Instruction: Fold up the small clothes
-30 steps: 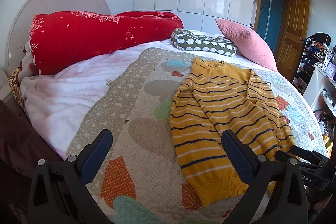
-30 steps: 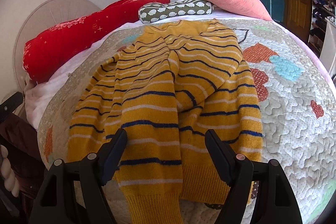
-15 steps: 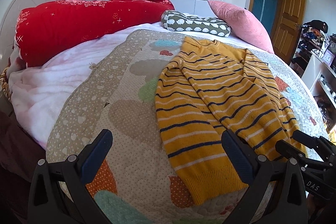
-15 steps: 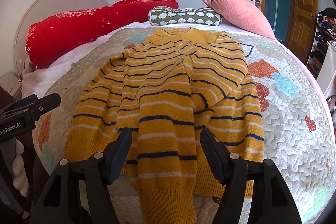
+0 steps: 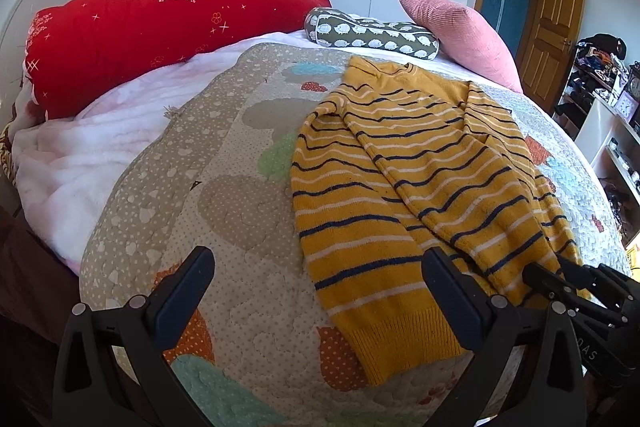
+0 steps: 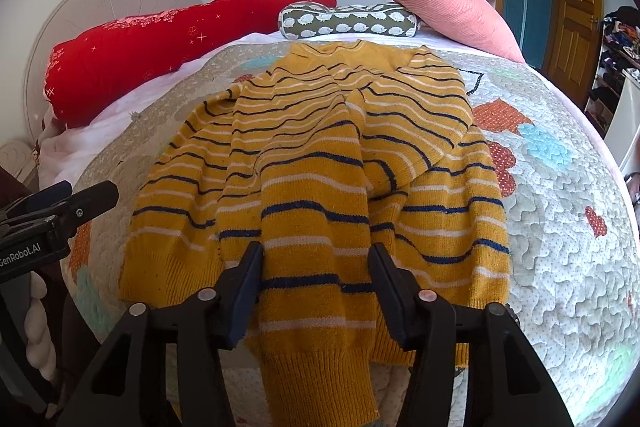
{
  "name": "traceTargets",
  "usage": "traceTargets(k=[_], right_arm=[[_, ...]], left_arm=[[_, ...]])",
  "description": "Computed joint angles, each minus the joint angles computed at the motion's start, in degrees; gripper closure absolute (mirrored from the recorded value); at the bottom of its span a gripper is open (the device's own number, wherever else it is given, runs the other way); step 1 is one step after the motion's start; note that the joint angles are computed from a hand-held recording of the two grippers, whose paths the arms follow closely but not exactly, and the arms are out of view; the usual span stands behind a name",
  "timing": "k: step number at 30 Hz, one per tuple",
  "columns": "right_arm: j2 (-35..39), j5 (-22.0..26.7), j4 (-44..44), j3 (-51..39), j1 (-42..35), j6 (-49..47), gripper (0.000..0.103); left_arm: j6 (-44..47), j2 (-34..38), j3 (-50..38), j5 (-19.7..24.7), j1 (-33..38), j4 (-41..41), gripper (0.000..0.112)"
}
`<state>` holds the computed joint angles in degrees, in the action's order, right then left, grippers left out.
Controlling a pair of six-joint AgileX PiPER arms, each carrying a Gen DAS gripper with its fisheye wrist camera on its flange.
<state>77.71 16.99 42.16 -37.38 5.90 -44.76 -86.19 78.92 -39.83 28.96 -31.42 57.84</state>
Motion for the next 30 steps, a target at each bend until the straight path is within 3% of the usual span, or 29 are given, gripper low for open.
traceTargets(k=[1,4,8,11,15,18,22,26,28,30], right_arm=[[0.68,-0.09,-2.87,-0.44,0.81,2.44,0.083],[0.72,1.75,-6.27,-1.98,1.31,6.55,0.093],[-0.40,5.74,-11.83,-7.69,4.08,13.46,0.093],[3.88,10.18,-11.76,-16.69,8.08,15.47,0.093],[16.31,15.23,-12.24,-33.48,16.07,18.55,0.093],[29.13,20.97,-16.96,-50.67,22.51,25.00,0.093],[45.66,29.22,-16.39,-73.59,28.19,30.74,0.093],[58.61,39.23,-15.74,-94.21,32.41,34.41,0.092],[58.76,39.55,-17.29,-94.21,33.00,36.43,0.083],[53.44,37.35,-14.50,-85.05,30.67,33.10,0.071]], left_arm=[[0.05,-0.23,0.35,-0.72,0.72,-0.25,0.009],[1.12,-1.64,1.94,-3.56,3.90,-1.59,0.009],[4.30,-5.10,5.03,-8.19,10.21,-4.87,0.009],[14.07,-8.53,7.46,-12.25,16.95,-14.54,0.009],[34.11,-13.79,10.50,-14.60,26.20,-32.56,0.009],[46.94,-17.95,12.14,-14.03,32.68,-43.34,0.009],[62.55,-21.47,13.53,-13.08,40.80,-56.97,0.009],[68.18,-20.91,13.68,-12.46,44.45,-61.50,0.009],[74.58,-20.62,13.79,-12.19,46.32,-67.20,0.009],[77.08,-20.41,13.86,-12.44,46.70,-69.71,0.009]])
